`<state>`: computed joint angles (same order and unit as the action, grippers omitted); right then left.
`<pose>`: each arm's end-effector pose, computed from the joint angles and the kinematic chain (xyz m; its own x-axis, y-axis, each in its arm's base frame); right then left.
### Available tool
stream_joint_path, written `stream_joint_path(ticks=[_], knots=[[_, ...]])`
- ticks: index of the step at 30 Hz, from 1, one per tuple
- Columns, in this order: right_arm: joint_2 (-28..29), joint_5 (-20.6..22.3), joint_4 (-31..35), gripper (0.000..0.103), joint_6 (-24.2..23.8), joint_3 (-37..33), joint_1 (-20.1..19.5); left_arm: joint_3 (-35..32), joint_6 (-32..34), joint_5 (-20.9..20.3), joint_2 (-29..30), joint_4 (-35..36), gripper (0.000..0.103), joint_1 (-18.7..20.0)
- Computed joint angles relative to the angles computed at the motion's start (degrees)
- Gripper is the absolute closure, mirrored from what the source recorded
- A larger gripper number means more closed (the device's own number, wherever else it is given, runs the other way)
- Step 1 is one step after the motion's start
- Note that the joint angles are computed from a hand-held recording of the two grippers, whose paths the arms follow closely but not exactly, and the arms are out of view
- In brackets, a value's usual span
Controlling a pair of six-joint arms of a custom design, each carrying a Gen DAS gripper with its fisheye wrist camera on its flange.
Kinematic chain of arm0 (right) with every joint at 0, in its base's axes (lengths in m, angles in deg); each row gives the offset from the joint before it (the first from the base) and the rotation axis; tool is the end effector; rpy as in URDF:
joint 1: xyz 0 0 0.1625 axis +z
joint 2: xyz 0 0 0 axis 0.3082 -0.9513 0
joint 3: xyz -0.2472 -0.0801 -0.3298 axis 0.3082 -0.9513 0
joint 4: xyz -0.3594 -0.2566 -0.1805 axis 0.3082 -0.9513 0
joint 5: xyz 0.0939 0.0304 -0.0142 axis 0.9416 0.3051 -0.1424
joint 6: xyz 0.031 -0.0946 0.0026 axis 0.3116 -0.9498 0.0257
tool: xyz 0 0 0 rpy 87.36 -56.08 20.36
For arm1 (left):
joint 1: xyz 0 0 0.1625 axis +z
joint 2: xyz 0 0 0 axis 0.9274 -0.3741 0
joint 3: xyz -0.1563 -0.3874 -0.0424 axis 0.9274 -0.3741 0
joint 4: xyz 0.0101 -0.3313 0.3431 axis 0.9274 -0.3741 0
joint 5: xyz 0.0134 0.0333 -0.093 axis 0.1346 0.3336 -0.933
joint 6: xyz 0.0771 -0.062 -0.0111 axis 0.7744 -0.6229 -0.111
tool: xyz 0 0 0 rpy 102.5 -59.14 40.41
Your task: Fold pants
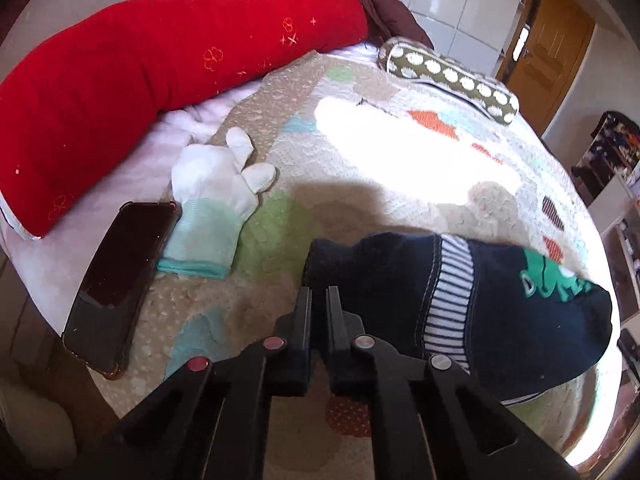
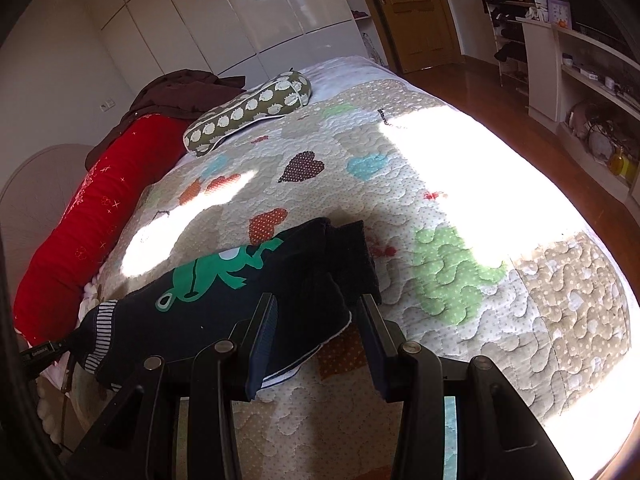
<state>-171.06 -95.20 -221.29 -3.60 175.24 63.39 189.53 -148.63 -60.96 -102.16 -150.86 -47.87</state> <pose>0.0689 -0.3561 0.3192 -0.8972 -0.1385 0.4193 -0.3821 0.7196 -0.5798 -0.2362 -0.3062 0.1730 -0.6871 -0.4892 -0.5372 0.0508 0.7053 -0.7071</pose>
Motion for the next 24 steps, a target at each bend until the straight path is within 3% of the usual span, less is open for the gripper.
stream_joint_path(ticks=[2,5,10,12,16,18,21,24], knots=[[0.2,-0.2,-0.3,0.058,0.1,0.1,0.5,-0.1,2.5,-2.2,2.3,-1.0,0.094,1.6],[0.8,0.5,-0.6,0.058,0.5,-0.4,2.1,0.1,1.2,-2.6,2.1,0.8,0.094,-0.1],[4.0,1.8,-0.9,0.058,0.2,-1.8,7.2,-1.1,-13.0,-3.6,-2.1,13.1,0.088,-6.4],[7.0,2.3,-0.1,0.058,0.1,-2.8,8.8,-1.5,-15.9,-2.7,-3.0,14.6,0.084,-8.0],[15.8,1.8,-0.7,0.058,0.6,-5.0,10.9,-0.8,-7.8,1.6,-0.8,3.6,0.058,-5.5],[19.7,2.2,0.5,0.058,1.8,-6.4,10.8,-0.4,-2.7,2.8,2.2,-3.2,0.058,-2.4],[23.1,1.6,1.9,0.058,3.2,-7.9,8.7,-0.4,0.6,0.4,6.4,-8.3,0.058,3.1],[23.0,-1.5,-0.7,0.06,4.1,-8.1,5.5,0.0,1.3,0.8,6.9,-8.2,0.055,3.6]])
